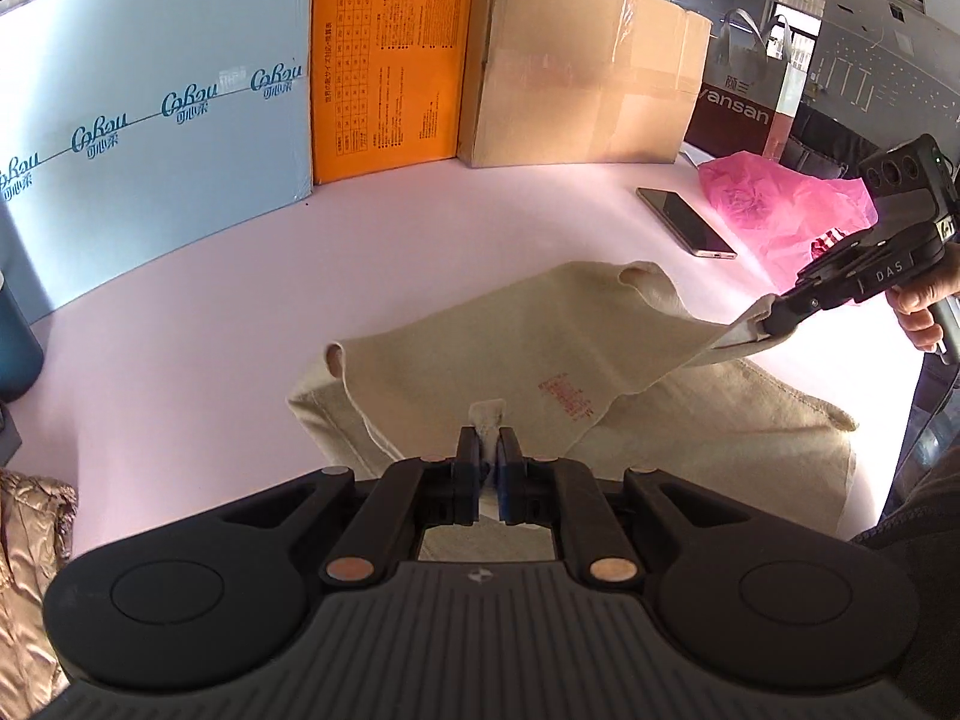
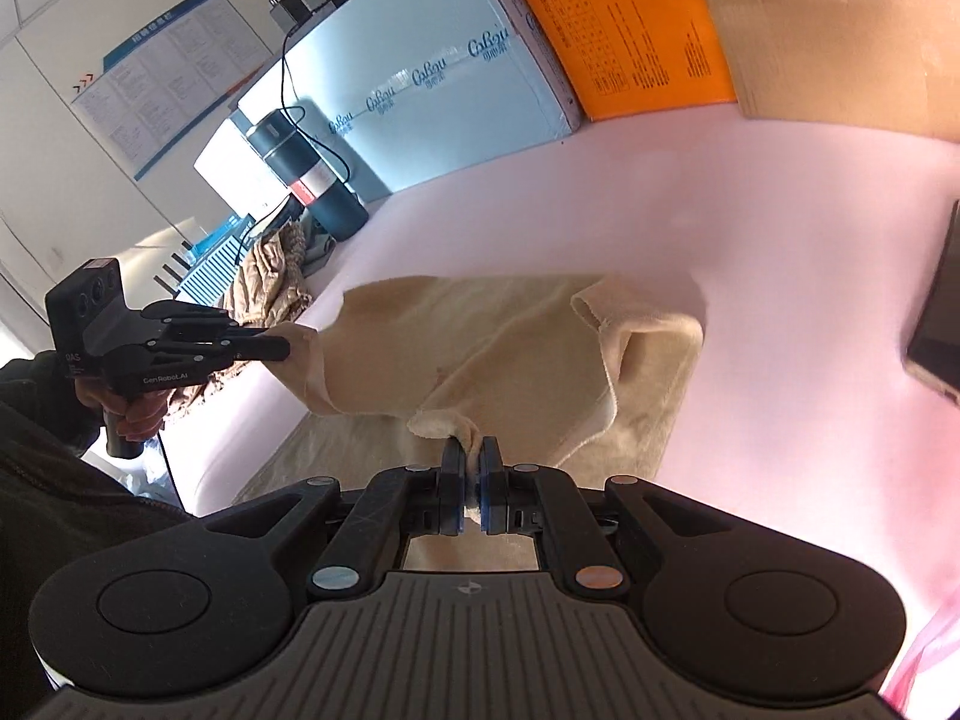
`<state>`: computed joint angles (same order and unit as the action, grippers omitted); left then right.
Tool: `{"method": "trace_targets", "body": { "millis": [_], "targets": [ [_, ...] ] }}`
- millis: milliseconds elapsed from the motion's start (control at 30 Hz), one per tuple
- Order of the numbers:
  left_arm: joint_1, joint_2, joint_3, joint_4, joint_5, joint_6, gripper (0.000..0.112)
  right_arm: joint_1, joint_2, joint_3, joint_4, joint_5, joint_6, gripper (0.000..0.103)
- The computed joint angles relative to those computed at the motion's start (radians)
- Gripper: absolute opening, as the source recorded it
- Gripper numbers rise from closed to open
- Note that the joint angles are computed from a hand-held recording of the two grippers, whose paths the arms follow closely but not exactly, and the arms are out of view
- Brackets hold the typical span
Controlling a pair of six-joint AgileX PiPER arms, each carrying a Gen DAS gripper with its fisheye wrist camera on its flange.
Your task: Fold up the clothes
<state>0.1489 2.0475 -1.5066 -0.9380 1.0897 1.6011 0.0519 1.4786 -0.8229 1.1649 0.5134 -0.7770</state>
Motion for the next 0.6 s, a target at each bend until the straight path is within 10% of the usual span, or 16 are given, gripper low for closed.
{"method": "trace_targets", "body": {
  "millis": [467,600],
  "targets": [
    [0.017,-0.069,0.148,0.074,-0.029,0.028,0.006,0.037,-0.045,0.113,-0.017,0.007,0.014,0.006],
    [0.026,-0.085,0.185,0.091,-0.095,0.047,0.037,0.064,-0.054,0.124,-0.117,-0.032,0.105,0.008]
  ]
}}
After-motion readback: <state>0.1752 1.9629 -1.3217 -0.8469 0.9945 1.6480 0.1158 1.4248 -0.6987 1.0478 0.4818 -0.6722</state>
